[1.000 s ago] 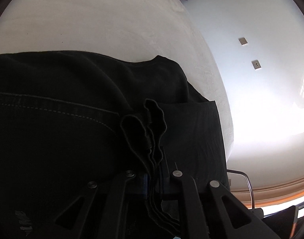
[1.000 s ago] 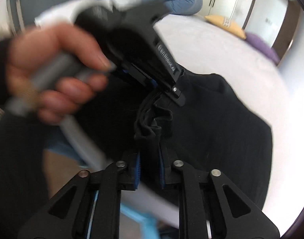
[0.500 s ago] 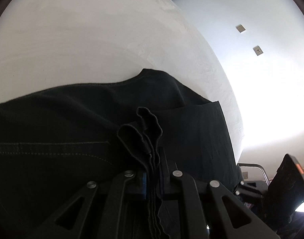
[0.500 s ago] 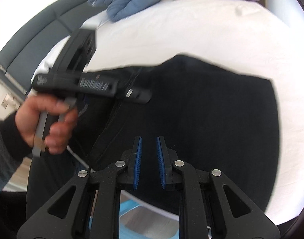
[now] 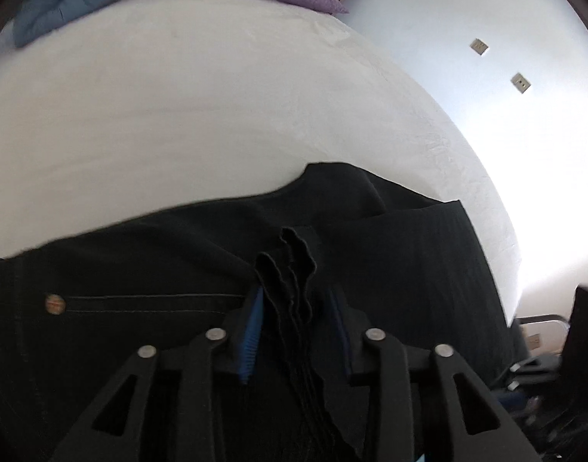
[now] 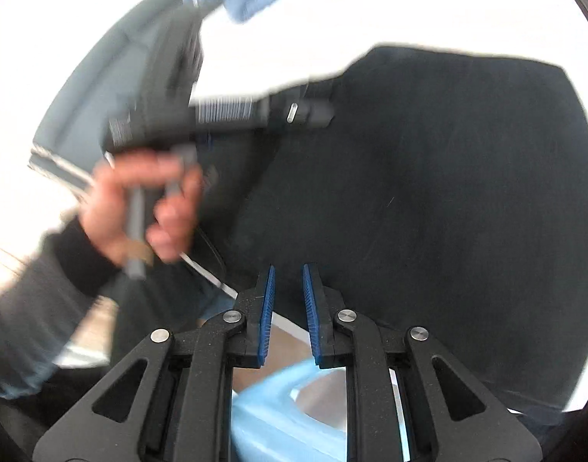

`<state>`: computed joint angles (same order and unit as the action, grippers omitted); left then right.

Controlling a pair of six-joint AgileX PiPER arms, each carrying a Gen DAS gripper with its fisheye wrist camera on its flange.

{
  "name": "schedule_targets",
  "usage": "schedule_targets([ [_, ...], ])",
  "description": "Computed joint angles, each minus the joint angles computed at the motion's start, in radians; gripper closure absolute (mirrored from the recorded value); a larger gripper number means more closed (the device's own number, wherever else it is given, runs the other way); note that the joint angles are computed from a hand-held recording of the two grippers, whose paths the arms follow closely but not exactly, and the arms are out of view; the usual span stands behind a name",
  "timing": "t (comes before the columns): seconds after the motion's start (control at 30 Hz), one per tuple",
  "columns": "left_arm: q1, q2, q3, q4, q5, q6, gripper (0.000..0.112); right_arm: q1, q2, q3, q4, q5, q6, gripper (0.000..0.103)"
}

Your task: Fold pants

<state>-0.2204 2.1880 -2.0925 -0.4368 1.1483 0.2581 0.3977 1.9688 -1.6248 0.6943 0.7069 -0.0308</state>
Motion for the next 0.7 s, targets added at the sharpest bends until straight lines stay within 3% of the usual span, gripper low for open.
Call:
schedule_targets([
  [0.07,-0.046,-0.104,0.108,0.165,-0.117,-0.08,0.046,-0.077,-0.02,0.007,0.095,0.004,-0.07,0.088],
  [0.17,-0.095,-0.218,0.237,0.28,-0.225,-0.14,0.043,-0.184,0.027,-0.05,0.169,0.016,-0.129,0.088],
  [0.23,-0.15,-0.258,0.297,0.359,-0.245,-0.167,0.042,-0.265,0.107,-0.132,0.284,0.097,-0.204,0.088],
  [0.33,-0.235,-0.257,0.365,0.497,-0.236,-0.228,0.042,-0.337,0.25,-0.274,0.284,0.182,-0.136,0.088],
  [0.4,-0.232,-0.228,0.375,0.47,-0.2,-0.235,0.042,-0.38,0.337,-0.314,0.321,0.248,-0.1,0.088],
  [0.5,-0.235,-0.239,0.426,0.47,-0.245,-0.261,0.042,-0.396,0.282,-0.141,0.46,0.199,-0.239,0.088],
  [0.7,-0.226,-0.223,0.402,0.463,-0.23,-0.237,0.042,-0.354,0.081,0.221,0.577,0.132,-0.478,0.088],
])
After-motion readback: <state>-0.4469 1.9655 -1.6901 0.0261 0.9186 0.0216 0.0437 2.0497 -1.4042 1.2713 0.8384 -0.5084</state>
